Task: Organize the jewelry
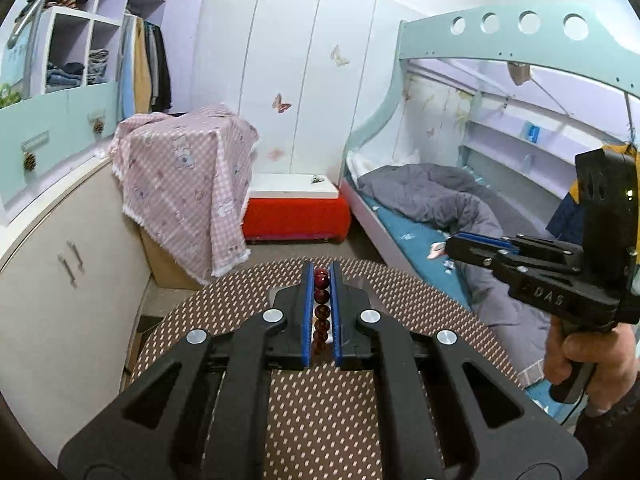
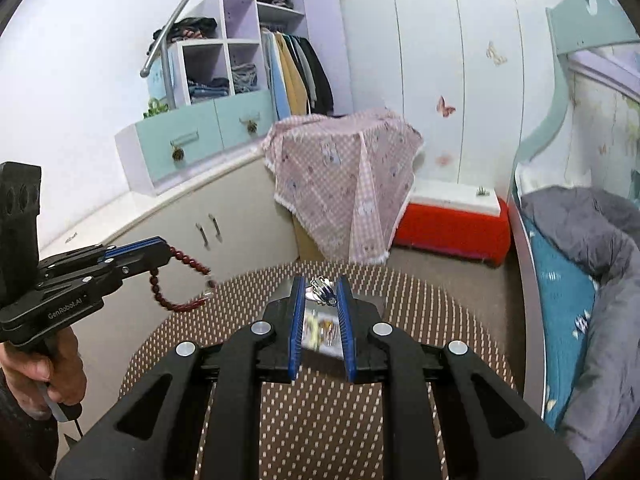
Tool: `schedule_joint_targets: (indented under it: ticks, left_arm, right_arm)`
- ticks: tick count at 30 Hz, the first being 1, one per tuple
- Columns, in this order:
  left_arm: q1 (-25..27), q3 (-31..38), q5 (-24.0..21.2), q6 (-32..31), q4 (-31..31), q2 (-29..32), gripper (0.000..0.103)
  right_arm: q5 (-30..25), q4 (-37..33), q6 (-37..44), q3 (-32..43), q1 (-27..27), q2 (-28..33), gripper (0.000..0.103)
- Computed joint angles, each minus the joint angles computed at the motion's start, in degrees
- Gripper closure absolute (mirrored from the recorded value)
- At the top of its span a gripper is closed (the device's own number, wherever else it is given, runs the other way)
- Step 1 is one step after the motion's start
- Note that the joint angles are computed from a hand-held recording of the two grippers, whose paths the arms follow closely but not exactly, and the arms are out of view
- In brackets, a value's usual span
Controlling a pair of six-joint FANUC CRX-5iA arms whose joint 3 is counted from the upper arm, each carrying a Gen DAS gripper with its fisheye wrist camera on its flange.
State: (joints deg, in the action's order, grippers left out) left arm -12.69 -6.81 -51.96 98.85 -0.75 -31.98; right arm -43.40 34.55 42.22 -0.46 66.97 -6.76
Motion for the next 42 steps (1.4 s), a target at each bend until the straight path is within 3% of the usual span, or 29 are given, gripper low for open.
schedule_joint_targets:
  ticks: [5,12,18,20,21,22,23,25,27,33,42]
  left_arm:
    - [2.6,1.5,1.6,-3.7,4.6,3.6,0.095]
    - [3.4,3.0,1.6,-3.7,7.1,8.1,0.095]
    - [4.7,4.3,-0.9,-3.1,7.6,12.1,0.094]
    - [4.5,5.5,-3.0,-1.7,5.7,13.4,0.094]
    - [4.1,6.4,-3.8,-0.6,4.4,13.9,0.093]
    - [3.8,6.8,-4.6,0.9,2.6,13.9,0.077]
    - [3.7,7.1,-5.0,1.9,1.5,13.7,0.036]
    - [3.1,7.0,-4.6,7.7,-3.6,12.0,0.007]
    - [4.8,5.4,-3.6,7.2,-1.4,10.3,0.006]
    - [2.5,6.4,-6.9,11.6,-7.3,7.7,0.006]
    - [-15.4,11.8,-17.3,26.5,-30.3,5.1,0.006]
  right_arm:
    - [0.1,-4.7,4.7,5.2,-2.2,3.2,0.089]
    - [-1.6,-11.6,9.3,10.6,-4.8,7.4,0.089]
    - [-4.7,-19.5,13.2,15.4,-7.5,11.8,0.087]
    - [-5.5,-21.6,13.3,16.3,-8.3,12.8,0.082]
    - [-5.4,-22.1,12.6,16.1,-8.5,12.8,0.064]
    - [-4.5,-21.3,10.5,14.8,-8.7,12.3,0.030]
    - [-3.4,-20.0,8.7,13.5,-8.6,11.7,0.009]
    - [-1.3,-18.6,5.5,10.9,-8.8,9.9,0.008]
    - [-1.6,-16.2,3.4,9.8,-8.4,9.0,0.008]
    - [-0.8,-10.9,-1.6,7.0,-6.6,6.4,0.008]
    - [-0.2,-0.3,-9.8,0.8,-1.1,1.1,0.008]
